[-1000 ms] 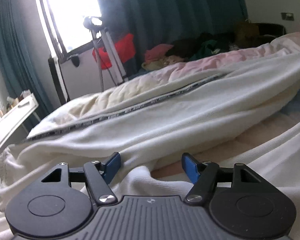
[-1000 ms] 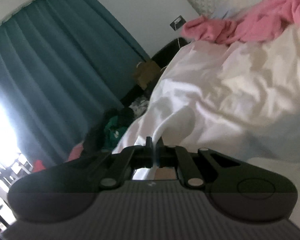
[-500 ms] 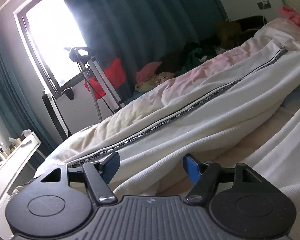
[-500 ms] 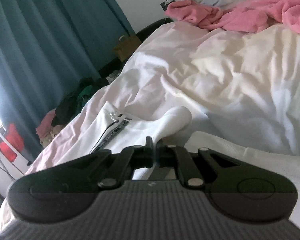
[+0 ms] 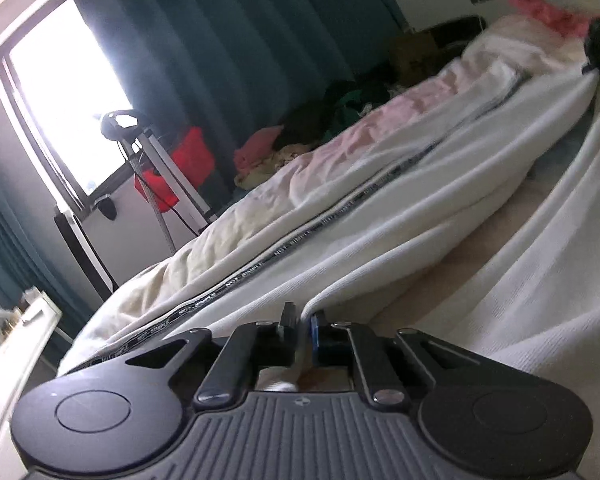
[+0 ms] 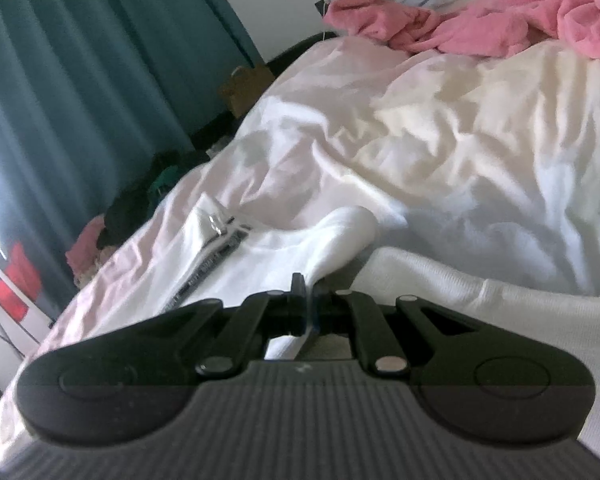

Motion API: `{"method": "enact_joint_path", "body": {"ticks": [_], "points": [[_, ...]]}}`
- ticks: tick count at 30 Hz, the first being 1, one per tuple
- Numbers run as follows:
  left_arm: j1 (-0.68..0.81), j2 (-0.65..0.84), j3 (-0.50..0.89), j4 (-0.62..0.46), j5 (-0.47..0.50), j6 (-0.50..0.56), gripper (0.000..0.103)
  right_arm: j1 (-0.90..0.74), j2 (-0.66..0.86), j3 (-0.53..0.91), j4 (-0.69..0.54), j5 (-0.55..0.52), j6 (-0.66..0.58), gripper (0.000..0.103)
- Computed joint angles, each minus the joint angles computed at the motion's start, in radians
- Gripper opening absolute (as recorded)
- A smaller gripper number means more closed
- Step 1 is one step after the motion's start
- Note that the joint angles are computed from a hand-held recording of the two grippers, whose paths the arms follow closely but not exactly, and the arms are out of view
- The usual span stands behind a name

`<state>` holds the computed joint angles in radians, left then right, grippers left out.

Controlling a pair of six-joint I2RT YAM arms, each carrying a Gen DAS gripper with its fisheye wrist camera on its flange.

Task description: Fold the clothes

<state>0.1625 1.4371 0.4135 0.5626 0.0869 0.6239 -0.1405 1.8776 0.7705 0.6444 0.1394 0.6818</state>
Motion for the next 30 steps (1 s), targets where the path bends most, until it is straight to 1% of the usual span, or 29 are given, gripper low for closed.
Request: {"method": "enact_joint_path", "body": {"ticks": [4, 6, 9, 11, 13, 14, 15, 16, 17, 18, 19, 20, 22, 23, 24, 25, 28, 30], "points": [[0.085, -0.148, 0.032, -0.228, 0.131, -0.058, 0.004, -0.004, -0.062, -0.031, -0.007, 0.029, -0.017, 0.006], [0.096, -0.150, 0.056, -0.326, 0.137, -0.085, 0.004, -0.013, -0.069, -0.032, -0.023, 0.028, -0.050, 0.006], [0.107, -0.133, 0.094, -0.463, 0.138, -0.125, 0.006, -0.025, -0.036, 0.009, -0.114, -0.008, -0.127, 0.007], [0.071, -0.144, 0.077, -0.460, 0.074, -0.163, 0.011, -0.024, -0.043, 0.011, -0.148, -0.019, -0.152, 0.008], [0.055, -0.171, 0.078, -0.487, 0.044, -0.245, 0.015, 0.001, -0.086, 0.012, -0.217, 0.014, -0.201, 0.010], [0.059, -0.187, 0.085, -0.513, 0.051, -0.294, 0.018, 0.019, -0.113, 0.002, -0.241, 0.038, -0.232, 0.012], [0.064, -0.215, 0.086, -0.539, 0.063, -0.341, 0.026, 0.038, -0.150, -0.023, -0.255, 0.061, -0.265, 0.018], [0.069, -0.246, 0.085, -0.564, 0.075, -0.388, 0.031, 0.055, -0.196, -0.057, -0.263, 0.077, -0.293, 0.034], [0.063, -0.283, 0.078, -0.581, 0.062, -0.415, 0.044, 0.068, -0.246, -0.094, -0.271, 0.080, -0.313, 0.046], [0.053, -0.322, 0.070, -0.597, 0.040, -0.436, 0.056, 0.080, -0.302, -0.132, -0.281, 0.079, -0.333, 0.063], [0.043, -0.360, 0.062, -0.614, 0.019, -0.456, 0.059, 0.090, -0.374, -0.177, -0.294, 0.069, -0.349, 0.075], [0.033, -0.397, 0.056, -0.633, -0.004, -0.477, 0.062, 0.100, -0.451, -0.218, -0.315, 0.057, -0.365, 0.078], [0.011, -0.475, 0.047, -0.679, -0.048, -0.499, 0.068, 0.109, -0.608, -0.270, -0.410, 0.011, -0.379, 0.076], [0.012, -0.518, 0.043, -0.711, -0.056, -0.505, 0.075, 0.111, -0.687, -0.284, -0.485, -0.017, -0.367, 0.076], [0.015, -0.561, 0.040, -0.745, -0.061, -0.514, 0.080, 0.112, -0.766, -0.293, -0.563, -0.046, -0.355, 0.076], [0.019, -0.604, 0.039, -0.779, -0.066, -0.522, 0.081, 0.113, -0.843, -0.299, -0.644, -0.075, -0.347, 0.076], [0.096, -0.747, 0.042, -0.927, -0.015, -0.543, 0.085, 0.130, -1.029, -0.297, -0.842, -0.124, -0.345, 0.076], [0.225, -0.798, 0.077, -1.043, 0.079, -0.531, 0.087, 0.154, -1.119, -0.290, -0.915, -0.107, -0.338, 0.076]]}}
